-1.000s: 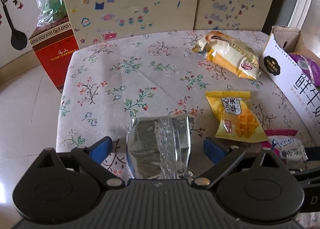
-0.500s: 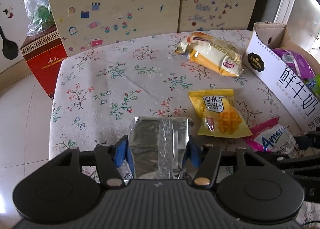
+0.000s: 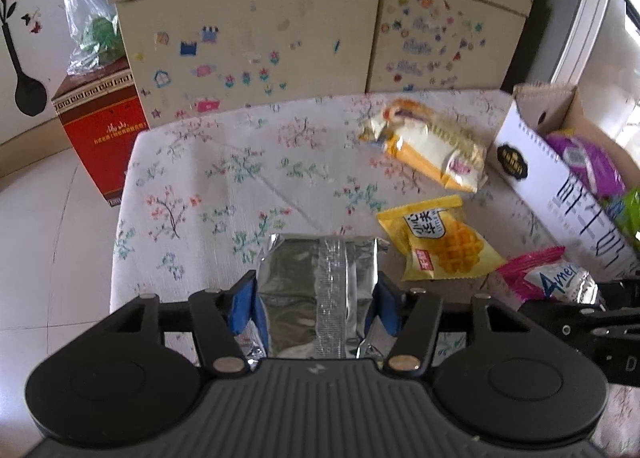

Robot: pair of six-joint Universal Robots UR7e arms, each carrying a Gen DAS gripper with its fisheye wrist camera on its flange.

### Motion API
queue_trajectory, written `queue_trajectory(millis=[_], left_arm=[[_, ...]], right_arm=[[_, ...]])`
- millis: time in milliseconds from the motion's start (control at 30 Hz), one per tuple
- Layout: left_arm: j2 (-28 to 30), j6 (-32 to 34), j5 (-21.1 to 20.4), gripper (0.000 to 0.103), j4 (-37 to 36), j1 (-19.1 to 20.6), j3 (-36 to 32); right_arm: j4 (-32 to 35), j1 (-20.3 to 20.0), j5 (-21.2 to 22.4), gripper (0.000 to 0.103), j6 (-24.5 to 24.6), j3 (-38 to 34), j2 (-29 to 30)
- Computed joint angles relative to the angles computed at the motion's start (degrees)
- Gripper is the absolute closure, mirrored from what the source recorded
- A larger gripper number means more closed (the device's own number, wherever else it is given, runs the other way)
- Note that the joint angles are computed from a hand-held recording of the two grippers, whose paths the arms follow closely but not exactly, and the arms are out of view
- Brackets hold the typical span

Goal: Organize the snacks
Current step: 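Grasp the silver foil pack with the left gripper while the right gripper grasps the pink-trimmed Ameria pack, then lift the silver pack and Ameria pack and carry both over the box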

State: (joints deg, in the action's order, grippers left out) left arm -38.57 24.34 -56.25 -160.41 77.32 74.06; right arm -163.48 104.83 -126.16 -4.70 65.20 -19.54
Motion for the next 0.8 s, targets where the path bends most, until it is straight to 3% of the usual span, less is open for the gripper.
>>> queue_trajectory(millis=[267,800], left_arm=[[-0.03,-0.68,-1.49,0.044,-2.46,-0.88,-0.74],[2.23,-1.19,-3.01,0.044,-5.89,-3.12,-3.41]], right_arm=[[-6.37,0.0,2.43,0.053,-1.61,2.65,-1.46],[-19.39,0.3,2.34,0.053,-7.07,5.62,-4.1]])
